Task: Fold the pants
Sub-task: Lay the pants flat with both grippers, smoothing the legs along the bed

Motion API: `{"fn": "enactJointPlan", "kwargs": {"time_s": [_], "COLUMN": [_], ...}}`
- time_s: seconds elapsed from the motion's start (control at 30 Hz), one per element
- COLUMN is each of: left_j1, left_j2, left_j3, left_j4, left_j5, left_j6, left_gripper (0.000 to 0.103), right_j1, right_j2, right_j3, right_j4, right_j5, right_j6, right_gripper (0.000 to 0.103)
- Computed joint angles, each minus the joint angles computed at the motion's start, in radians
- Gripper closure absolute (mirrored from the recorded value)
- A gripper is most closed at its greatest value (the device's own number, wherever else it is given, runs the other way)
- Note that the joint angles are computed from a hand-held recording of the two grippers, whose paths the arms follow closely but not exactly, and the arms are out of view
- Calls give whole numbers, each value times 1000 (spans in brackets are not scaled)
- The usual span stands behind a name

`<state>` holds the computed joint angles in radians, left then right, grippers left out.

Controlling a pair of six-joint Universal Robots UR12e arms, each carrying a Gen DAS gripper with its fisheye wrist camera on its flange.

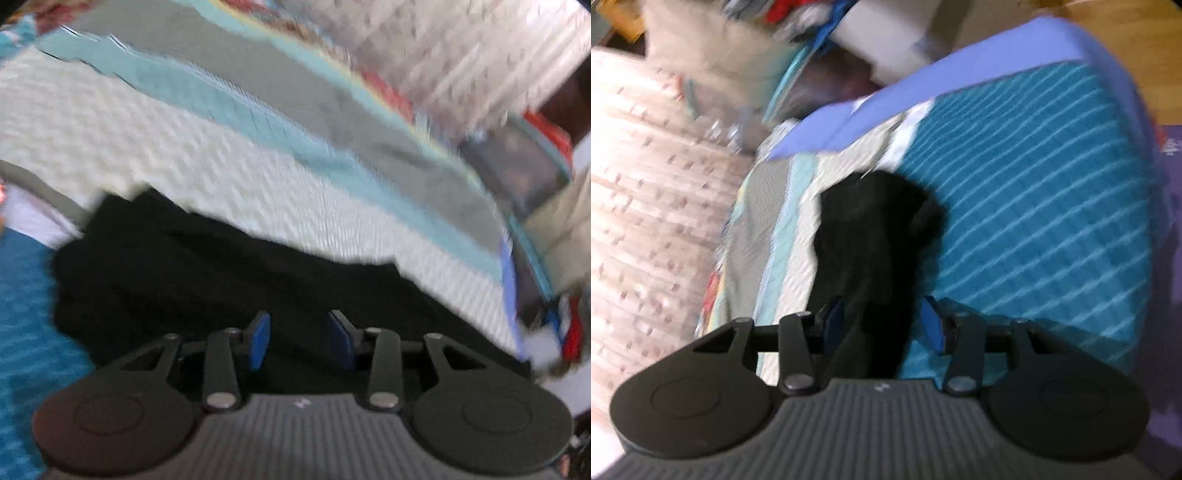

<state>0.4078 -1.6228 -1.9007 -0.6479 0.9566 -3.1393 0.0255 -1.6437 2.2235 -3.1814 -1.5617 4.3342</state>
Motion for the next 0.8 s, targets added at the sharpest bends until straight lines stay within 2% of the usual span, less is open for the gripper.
{"fn": "enactJointPlan", "kwargs": {"time_s": [0.07, 0.17, 0.2, 0.27, 0.33, 0.37, 0.4, 0.43, 0.47, 0.57, 0.67, 0.7, 0.8], "left_j1": [-42, -123, -145, -160, -185, -192, -194, -196, -195, -195, -209, -215, -230], "left_j2": [-22, -34, -39, -21, -14, -14, -13, -13, -13, -15, -25, -26, -28], "left_j3": [12, 14, 6, -28, -38, -41, -42, -41, -40, -36, -24, -23, -21], "left_j4": [-28, -54, -37, 28, 53, 59, 62, 60, 56, 50, 47, 47, 49], "left_j5": [58, 278, 340, 396, 462, 481, 490, 495, 494, 501, 534, 544, 573], "left_j6": [30, 94, 114, 164, 195, 200, 200, 196, 192, 192, 187, 184, 179], "left_gripper": [67, 68, 68, 68, 67, 67, 67, 67, 67, 67, 67, 66, 66], "right_j1": [13, 25, 29, 42, 57, 55, 46, 40, 43, 55, 42, 40, 44], "right_j2": [15, 39, 48, 64, 72, 77, 78, 76, 73, 54, 28, 18, -11], "right_j3": [-20, -46, -56, -81, -105, -104, -97, -88, -87, -83, -49, -42, -17], "right_j4": [-5, -4, 4, 61, 161, 167, 156, 135, 133, 153, 128, 139, 135], "right_j5": [42, 94, 100, 55, -51, -83, -80, -70, -79, -112, -93, -95, -112], "right_j6": [-66, -145, -164, -189, -169, -134, -81, -33, -27, -94, -76, -70, -84], "right_gripper": [59, 60, 60, 60, 71, 90, 93, 93, 92, 86, 83, 77, 71]}}
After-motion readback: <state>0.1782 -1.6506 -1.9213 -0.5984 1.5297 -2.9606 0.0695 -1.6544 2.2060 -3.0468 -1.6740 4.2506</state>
